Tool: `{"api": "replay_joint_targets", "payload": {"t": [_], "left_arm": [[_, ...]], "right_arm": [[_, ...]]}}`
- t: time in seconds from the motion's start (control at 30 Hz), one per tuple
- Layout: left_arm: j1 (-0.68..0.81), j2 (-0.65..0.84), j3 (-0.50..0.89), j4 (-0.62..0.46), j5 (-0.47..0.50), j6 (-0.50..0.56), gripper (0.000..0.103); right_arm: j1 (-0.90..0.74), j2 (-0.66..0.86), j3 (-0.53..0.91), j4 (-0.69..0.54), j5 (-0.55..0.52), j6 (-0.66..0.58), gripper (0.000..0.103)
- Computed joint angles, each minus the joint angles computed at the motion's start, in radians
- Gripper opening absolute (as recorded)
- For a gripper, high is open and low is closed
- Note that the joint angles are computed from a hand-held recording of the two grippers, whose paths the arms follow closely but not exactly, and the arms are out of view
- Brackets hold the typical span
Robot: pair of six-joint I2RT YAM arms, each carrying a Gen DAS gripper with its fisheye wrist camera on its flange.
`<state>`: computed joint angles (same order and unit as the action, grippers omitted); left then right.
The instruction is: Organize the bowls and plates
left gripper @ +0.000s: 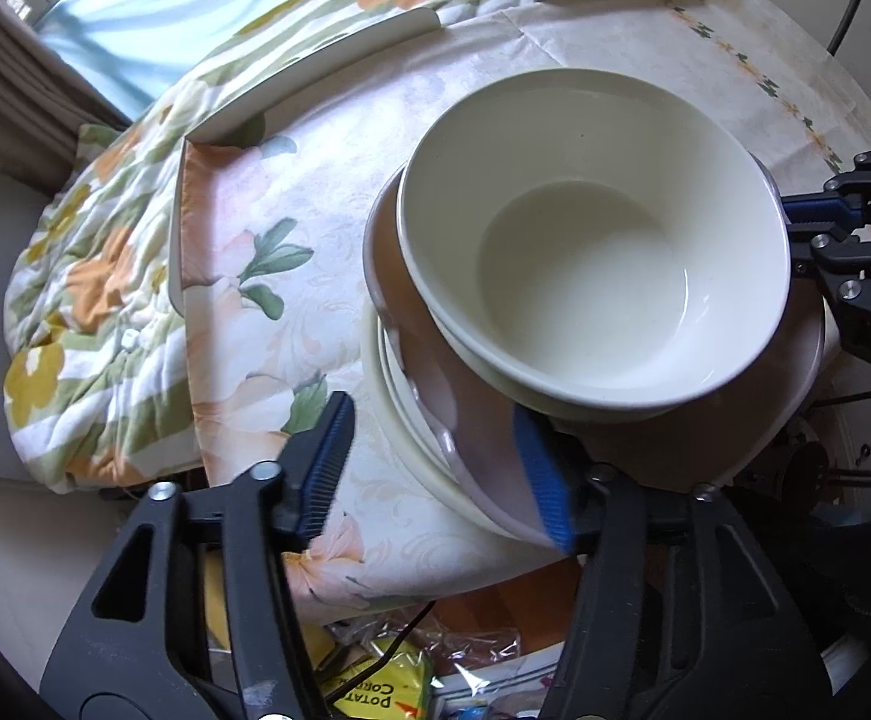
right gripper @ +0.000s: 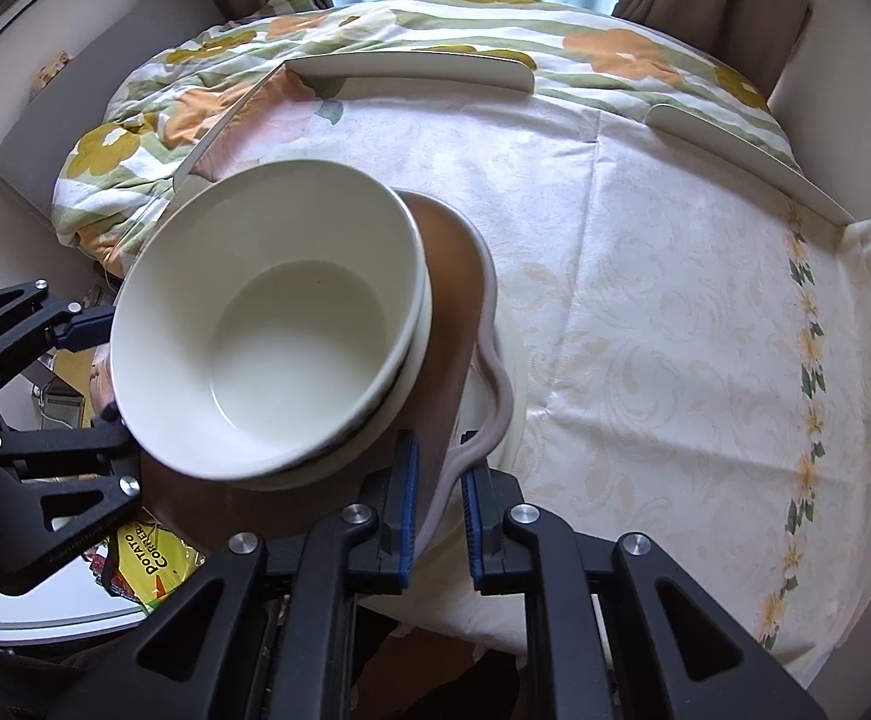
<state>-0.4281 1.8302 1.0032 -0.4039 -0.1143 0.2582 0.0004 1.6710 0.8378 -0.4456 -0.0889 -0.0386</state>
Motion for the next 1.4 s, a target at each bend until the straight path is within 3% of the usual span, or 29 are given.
{"api": "replay_joint_targets", "payload": {"t": [0.1,0.47,0.6,0.73,0.83,0.9,0.93,1.07,1.17,1.27,1.4], "left_arm": [[0.009,-0.032,-0.016,-0.006,0.024,0.0,0.067],[-0.02,-0.25,-0.136,-0.025,0.003,-0.092,0.067],[-0.039,-0.413,-0.146,-0.136,-0.012,-0.195,0.067],[-0.08,-0.667,-0.127,-0.273,-0.027,-0.338,0.069],[-0.17,-0.842,-0.088,-0.349,-0.13,-0.437,0.085],[-0.257,-0.919,-0.05,-0.391,-0.223,-0.491,0.097],[-0.315,-0.953,-0.03,-0.412,-0.289,-0.521,0.103],[-0.541,-0.99,0.066,-0.519,-0.54,-0.638,0.103],[-0.677,-0.987,0.115,-0.589,-0.672,-0.727,0.103],[-0.8,-0.988,0.144,-0.66,-0.785,-0.826,0.103],[-0.91,-0.977,0.166,-0.745,-0.879,-0.941,0.103]], "right_arm": [[0.001,-0.045,-0.015,-0.014,0.011,0.025,0.02],[-0.023,-0.265,-0.104,-0.049,-0.033,0.048,0.023],[-0.07,-0.452,-0.124,-0.155,-0.067,0.037,0.023],[-0.127,-0.7,-0.094,-0.33,-0.078,0.013,0.023],[-0.183,-0.859,-0.035,-0.449,-0.091,-0.008,0.026],[-0.241,-0.951,0.017,-0.519,-0.104,-0.032,0.044],[-0.269,-0.981,0.044,-0.544,-0.116,-0.044,0.059],[-0.402,-1.075,0.149,-0.632,-0.181,-0.09,0.081],[-0.528,-1.12,0.2,-0.671,-0.262,-0.149,0.094],[-0.566,-1.16,0.223,-0.677,-0.268,-0.166,0.097],[-0.803,-1.188,0.236,-0.735,-0.459,-0.279,0.097]]}}
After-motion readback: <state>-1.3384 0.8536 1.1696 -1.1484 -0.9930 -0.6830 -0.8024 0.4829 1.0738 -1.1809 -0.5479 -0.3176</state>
